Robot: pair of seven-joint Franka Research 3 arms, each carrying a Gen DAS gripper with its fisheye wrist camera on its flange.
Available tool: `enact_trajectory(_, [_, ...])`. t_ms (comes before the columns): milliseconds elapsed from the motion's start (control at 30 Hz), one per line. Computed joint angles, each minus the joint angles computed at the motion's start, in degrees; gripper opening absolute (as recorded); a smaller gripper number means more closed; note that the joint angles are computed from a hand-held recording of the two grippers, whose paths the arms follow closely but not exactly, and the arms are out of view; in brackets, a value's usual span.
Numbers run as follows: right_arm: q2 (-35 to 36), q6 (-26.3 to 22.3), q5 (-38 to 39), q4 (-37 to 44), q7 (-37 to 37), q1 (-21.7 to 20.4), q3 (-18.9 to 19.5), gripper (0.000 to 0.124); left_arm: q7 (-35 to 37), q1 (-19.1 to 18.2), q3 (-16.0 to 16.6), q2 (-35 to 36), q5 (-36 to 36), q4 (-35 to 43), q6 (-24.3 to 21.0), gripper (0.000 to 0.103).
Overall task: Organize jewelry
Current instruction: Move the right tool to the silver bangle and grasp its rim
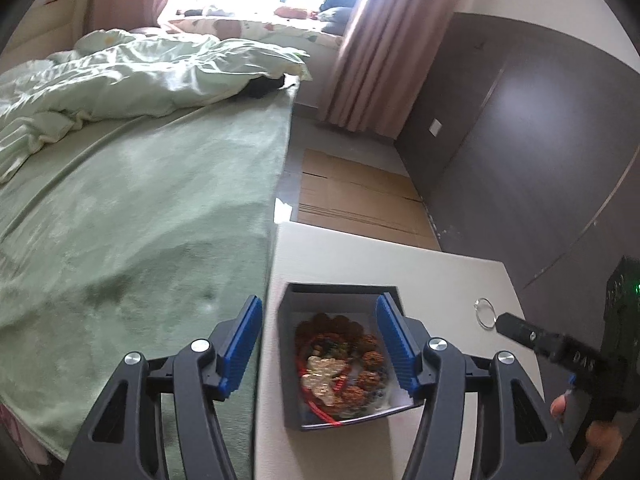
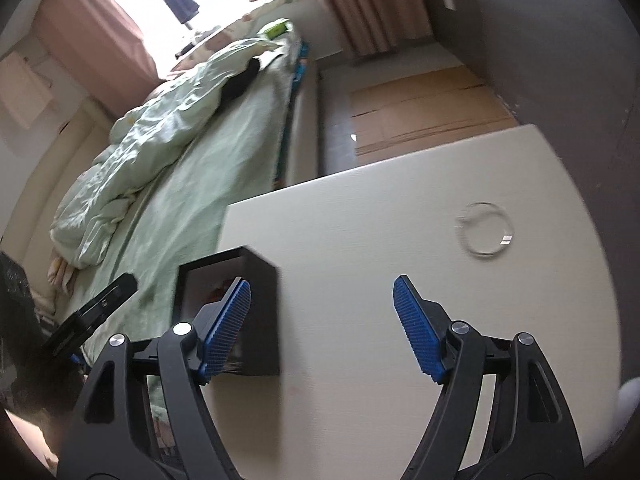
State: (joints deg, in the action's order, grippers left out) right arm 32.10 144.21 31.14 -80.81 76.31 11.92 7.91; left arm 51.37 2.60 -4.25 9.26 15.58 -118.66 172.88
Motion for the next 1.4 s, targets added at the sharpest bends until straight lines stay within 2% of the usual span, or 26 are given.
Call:
enact_trajectory(67, [0.04, -0.41, -0.03, 0.07, 0.28, -0.75, -0.60, 0.074, 0.11, -0.48, -0.15, 0.69, 0.54, 0.91, -0.09, 0.060])
enact_trajectory(267, [0.23, -1.27, -0.96, 0.45, 0.85, -2.34, -1.84, 0.075, -2.63, -3.46, 0.95, 3.10, 5.13, 4.21, -0.21, 0.078])
enact_trajectory(367, [1.16, -1.99, -2.28, 1.61, 2.37, -2.55, -2.75, 0.084, -4.00, -4.99, 1.58, 4.57, 7.47, 6.35, -1.09, 0.084])
enact_trajectory(500, [2.56, -2.24, -3.60, 3.25, 3.92, -3.24, -3.42, 0.088, -4.61, -6.14, 1.50, 6.76, 8.99, 9.19, -2.04, 0.094])
enact_trajectory(833, [9.10, -3.77, -15.18, 11.00, 7.87, -0.18, -7.22, 0.089, -6.32, -9.07, 2.43, 11.68, 12.21, 15.68, -5.86, 0.094])
enact_trajectory(1033, [15.17, -5.98, -18.52, 19.42, 4.42, -0.20, -6.35, 0.089, -6.75, -8.80, 2.59, 12.28, 12.32, 16.40, -6.60, 0.094])
enact_trajectory(1167, [19.80, -8.79, -19.43, 26.11, 2.34, -0.09, -5.98, 0.089, -6.15, -7.50, 1.84, 12.29, 10.74, 16.32, -7.19, 0.094])
enact_trajectory(1400, [27.47, -14.59, -21.62, 38.03, 2.87, 0.80, -7.03, 0.089, -8.54, -7.41, 2.95, 11.96, 11.61, 15.98, -8.25, 0.094])
